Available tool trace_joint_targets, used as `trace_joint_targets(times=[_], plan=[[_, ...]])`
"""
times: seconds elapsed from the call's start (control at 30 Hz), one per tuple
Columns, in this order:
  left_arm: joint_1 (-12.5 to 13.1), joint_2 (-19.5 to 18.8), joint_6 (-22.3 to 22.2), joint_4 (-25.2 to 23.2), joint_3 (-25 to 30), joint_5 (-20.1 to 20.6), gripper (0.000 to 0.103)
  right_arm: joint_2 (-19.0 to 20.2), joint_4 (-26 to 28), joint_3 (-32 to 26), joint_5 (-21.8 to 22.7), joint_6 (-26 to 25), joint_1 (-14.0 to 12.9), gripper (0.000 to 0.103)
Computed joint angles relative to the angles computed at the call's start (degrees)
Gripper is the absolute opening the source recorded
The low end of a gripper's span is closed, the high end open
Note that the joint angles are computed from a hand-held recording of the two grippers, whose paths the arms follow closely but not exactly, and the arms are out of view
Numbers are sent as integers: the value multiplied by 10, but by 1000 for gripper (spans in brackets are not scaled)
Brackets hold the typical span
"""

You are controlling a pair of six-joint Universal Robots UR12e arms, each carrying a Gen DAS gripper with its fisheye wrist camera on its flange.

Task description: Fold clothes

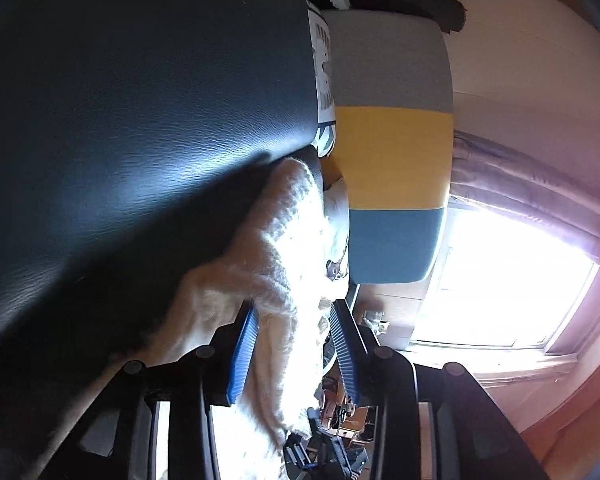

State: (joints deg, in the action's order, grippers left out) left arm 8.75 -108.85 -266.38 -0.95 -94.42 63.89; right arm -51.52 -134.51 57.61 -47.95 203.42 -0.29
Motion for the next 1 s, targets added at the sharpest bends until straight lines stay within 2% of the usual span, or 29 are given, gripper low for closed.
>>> trace_joint_targets(times=[0.03, 0.1, 0.13, 0.17, 0.2, 0.23, 0.3, 0.43, 0.5, 0.6, 0.87, 0.93, 0.97, 1.0], plan=[[0, -5, 2, -7, 8, -1, 37, 0, -3, 0, 2, 0, 0, 48], [-1, 4, 38, -80, 18, 14, 37, -3, 24, -9, -40, -49, 9, 46], [-1, 6, 56, -121, 25, 18, 36, -5, 37, -13, -61, -72, 13, 34], [-1, 4, 64, -143, 31, 17, 25, -5, 53, -20, -87, -94, 18, 13], [0, 2, 67, -151, 34, 16, 19, -4, 57, -27, -95, -105, 20, 8], [-1, 2, 82, -158, 37, 22, 17, -3, 60, -33, -102, -117, 22, 8], [-6, 7, 132, -169, 43, 49, 7, -2, 68, -46, -118, -139, 25, 8], [-23, 16, 273, -204, 59, 93, 7, -18, -25, -32, -118, -166, 25, 8], [-29, 16, 317, -239, 65, 101, 6, -23, -20, -25, -146, -197, 28, 8], [-33, 12, 331, -272, 68, 104, 6, -12, 46, -29, -158, -190, 26, 8], [-47, 8, 406, -343, 98, 149, 8, -13, -1, 13, -99, -108, 8, 9], [-45, 10, 405, -345, 96, 135, 8, -16, -11, 21, -94, -97, 4, 10], [-44, 12, 403, -346, 95, 126, 10, -17, -15, 24, -82, -86, 1, 14], [-40, 17, 402, -348, 90, 116, 12, -20, -16, 27, -91, -80, -1, 16]])
